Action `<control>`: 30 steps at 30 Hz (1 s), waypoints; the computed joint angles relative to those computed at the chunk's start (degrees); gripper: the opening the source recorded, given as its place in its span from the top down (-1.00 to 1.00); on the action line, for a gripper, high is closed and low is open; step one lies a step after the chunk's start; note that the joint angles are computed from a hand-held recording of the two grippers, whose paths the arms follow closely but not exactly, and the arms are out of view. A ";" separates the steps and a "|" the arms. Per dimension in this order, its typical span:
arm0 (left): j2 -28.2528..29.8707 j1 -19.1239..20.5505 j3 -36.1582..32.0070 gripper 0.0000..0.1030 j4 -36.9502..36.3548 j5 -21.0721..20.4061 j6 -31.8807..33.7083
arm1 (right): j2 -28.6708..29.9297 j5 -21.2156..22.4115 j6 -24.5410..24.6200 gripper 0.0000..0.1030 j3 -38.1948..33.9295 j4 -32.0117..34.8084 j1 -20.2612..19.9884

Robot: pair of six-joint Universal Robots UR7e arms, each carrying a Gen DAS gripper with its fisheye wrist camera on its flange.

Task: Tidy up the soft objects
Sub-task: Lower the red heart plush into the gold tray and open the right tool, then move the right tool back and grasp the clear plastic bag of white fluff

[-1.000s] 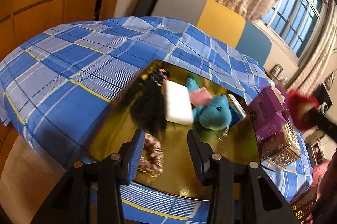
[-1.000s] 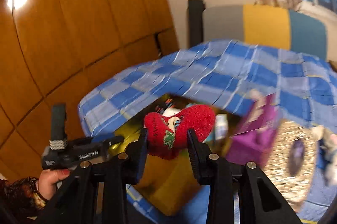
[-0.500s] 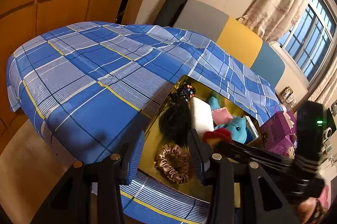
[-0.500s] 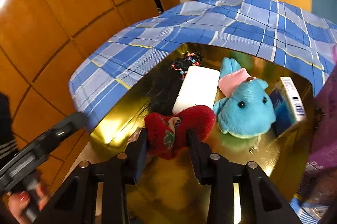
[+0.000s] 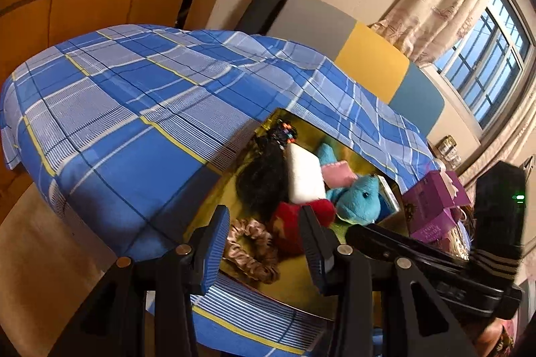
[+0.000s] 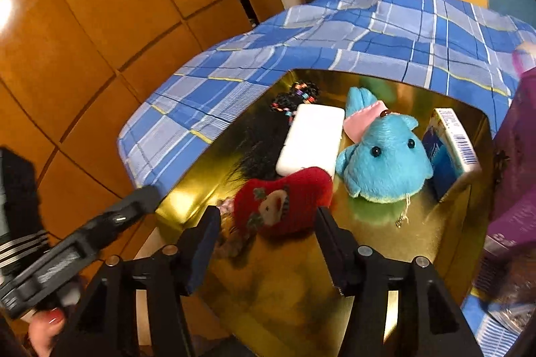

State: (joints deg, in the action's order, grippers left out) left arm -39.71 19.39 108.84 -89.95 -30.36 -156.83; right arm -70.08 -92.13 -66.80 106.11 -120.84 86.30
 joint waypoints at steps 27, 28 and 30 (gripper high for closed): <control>10.50 3.07 -7.52 0.17 -40.62 7.78 53.12 | -8.21 14.66 -5.08 -0.26 -13.90 0.39 -9.11; 11.40 3.36 -8.43 0.17 -43.71 7.87 57.16 | -7.35 14.75 -4.22 -0.28 -15.51 -1.46 -9.83; 12.56 3.70 -9.98 0.17 -46.62 7.81 61.96 | -5.80 14.21 -2.90 -0.32 -17.90 -3.93 -10.55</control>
